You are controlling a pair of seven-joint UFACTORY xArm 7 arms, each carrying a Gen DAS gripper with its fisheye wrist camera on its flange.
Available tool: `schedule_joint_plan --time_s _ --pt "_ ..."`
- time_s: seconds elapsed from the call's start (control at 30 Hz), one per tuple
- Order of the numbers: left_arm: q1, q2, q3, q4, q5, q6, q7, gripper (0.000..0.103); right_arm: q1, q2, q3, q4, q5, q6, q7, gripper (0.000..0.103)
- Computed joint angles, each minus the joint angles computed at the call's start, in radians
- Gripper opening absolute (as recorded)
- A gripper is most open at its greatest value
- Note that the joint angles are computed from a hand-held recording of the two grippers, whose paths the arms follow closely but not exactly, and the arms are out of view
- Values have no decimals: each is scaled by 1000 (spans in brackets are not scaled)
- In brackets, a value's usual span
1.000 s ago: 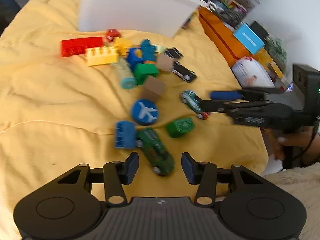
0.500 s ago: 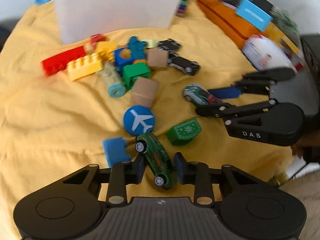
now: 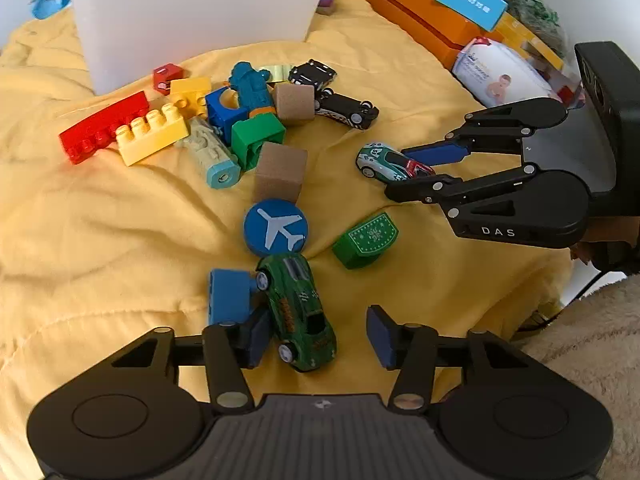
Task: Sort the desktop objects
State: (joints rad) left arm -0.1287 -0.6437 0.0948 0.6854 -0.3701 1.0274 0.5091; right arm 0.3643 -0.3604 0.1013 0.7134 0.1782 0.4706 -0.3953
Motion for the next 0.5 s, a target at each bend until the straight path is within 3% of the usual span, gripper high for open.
schedule_joint_plan --time_s 0.1,0.2,0.5 --pt "15 -38 -47 -40 13 -52 -80 55 -1 0 3 -2 -1 -4 6 35" --pt "15 -72 -78 -83 61 -125 -114 31 -4 1 9 -6 -11 -14 20 34" --pt "-14 -121 -10 -69 49 -116 -131 31 4 -25 8 3 -15 4 45 33"
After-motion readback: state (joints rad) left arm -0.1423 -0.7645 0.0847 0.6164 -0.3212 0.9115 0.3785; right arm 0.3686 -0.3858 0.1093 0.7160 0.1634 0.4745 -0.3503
